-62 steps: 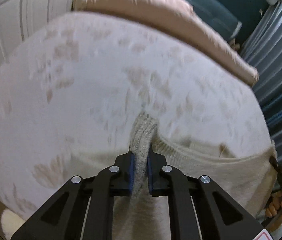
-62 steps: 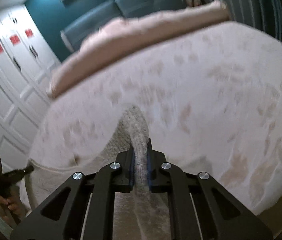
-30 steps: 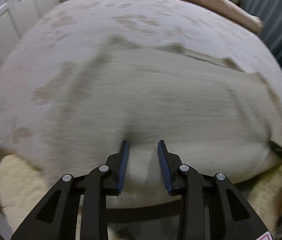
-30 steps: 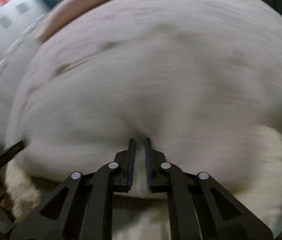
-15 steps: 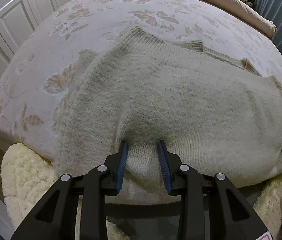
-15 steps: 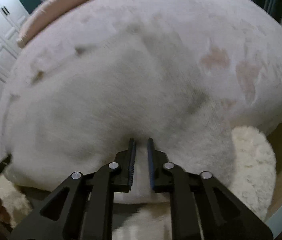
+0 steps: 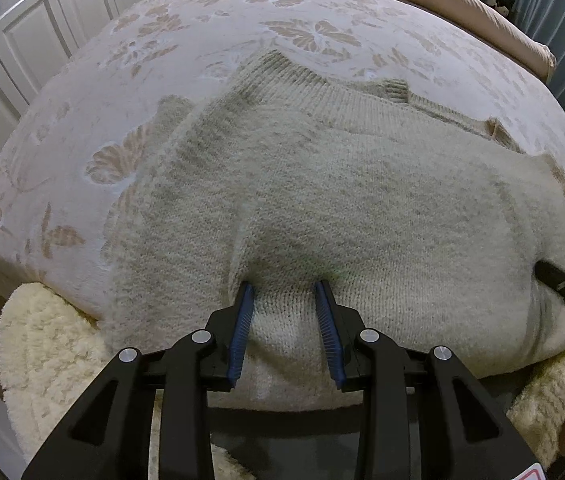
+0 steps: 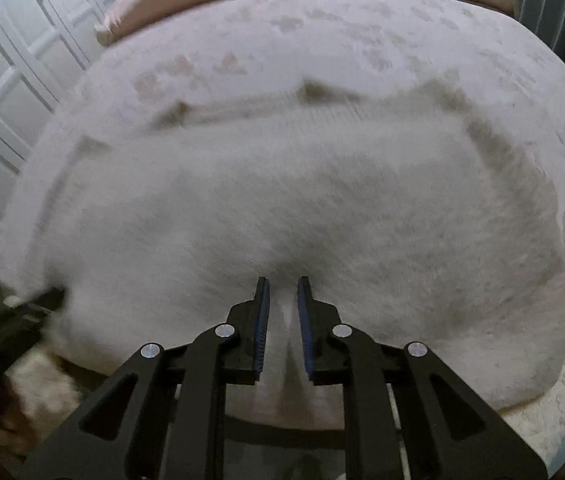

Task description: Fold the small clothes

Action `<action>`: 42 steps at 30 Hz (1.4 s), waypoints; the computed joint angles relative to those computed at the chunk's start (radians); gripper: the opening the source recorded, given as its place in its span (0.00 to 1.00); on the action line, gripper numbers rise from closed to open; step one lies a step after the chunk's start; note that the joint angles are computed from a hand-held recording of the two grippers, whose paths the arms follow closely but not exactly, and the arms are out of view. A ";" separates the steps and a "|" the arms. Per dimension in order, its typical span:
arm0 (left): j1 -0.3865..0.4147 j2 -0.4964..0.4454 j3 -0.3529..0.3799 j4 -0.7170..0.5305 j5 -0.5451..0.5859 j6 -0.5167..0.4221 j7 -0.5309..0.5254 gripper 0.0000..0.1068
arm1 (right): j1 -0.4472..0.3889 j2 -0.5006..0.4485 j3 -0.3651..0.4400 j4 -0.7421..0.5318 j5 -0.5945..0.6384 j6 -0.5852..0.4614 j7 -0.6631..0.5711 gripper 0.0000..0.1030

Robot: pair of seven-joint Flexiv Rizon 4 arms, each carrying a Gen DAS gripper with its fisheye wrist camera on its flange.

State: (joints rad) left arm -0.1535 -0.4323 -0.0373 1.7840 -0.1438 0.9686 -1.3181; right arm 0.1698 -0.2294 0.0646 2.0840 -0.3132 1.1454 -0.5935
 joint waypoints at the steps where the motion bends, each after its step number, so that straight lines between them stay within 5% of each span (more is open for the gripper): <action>1: 0.002 0.000 -0.003 0.003 -0.005 0.004 0.002 0.31 | -0.001 0.004 0.005 -0.008 0.008 0.008 -0.008 0.14; 12: 0.050 -0.002 -0.045 -0.003 -0.116 -0.029 0.050 0.32 | -0.005 -0.114 0.013 -0.142 0.075 -0.037 -0.145 0.14; 17: 0.068 -0.036 -0.045 -0.065 -0.194 0.014 0.052 0.51 | 0.010 -0.015 -0.095 -0.033 -0.082 0.069 -0.002 0.37; 22: 0.062 -0.127 -0.027 -0.217 -0.168 -0.029 -0.027 0.51 | -0.079 0.035 -0.152 0.037 -0.202 0.029 0.157 0.37; 27: 0.023 -0.219 -0.006 -0.353 -0.096 -0.079 -0.068 0.51 | -0.177 -0.023 -0.128 0.012 -0.118 -0.025 0.087 0.19; 30: -0.010 -0.278 0.027 -0.425 -0.023 -0.108 -0.110 0.53 | -0.195 -0.064 -0.138 0.013 -0.109 0.028 0.060 0.16; 34: -0.060 -0.317 0.075 -0.485 0.092 -0.094 -0.135 0.62 | -0.166 -0.083 -0.154 -0.034 -0.161 -0.066 0.053 0.16; 37: -0.032 -0.311 0.050 -0.494 0.068 -0.126 -0.151 0.61 | -0.141 -0.056 -0.161 -0.040 -0.213 -0.121 0.119 0.18; 42: 0.052 -0.192 -0.022 -0.329 -0.052 -0.040 -0.111 0.61 | -0.108 0.013 -0.071 -0.005 -0.233 -0.017 0.111 0.21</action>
State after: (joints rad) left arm -0.1012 -0.6238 -0.0590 1.4550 -0.1957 0.9282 -1.4295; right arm 0.0620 -0.2161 -0.0065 2.0785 -0.5461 1.1279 -0.4827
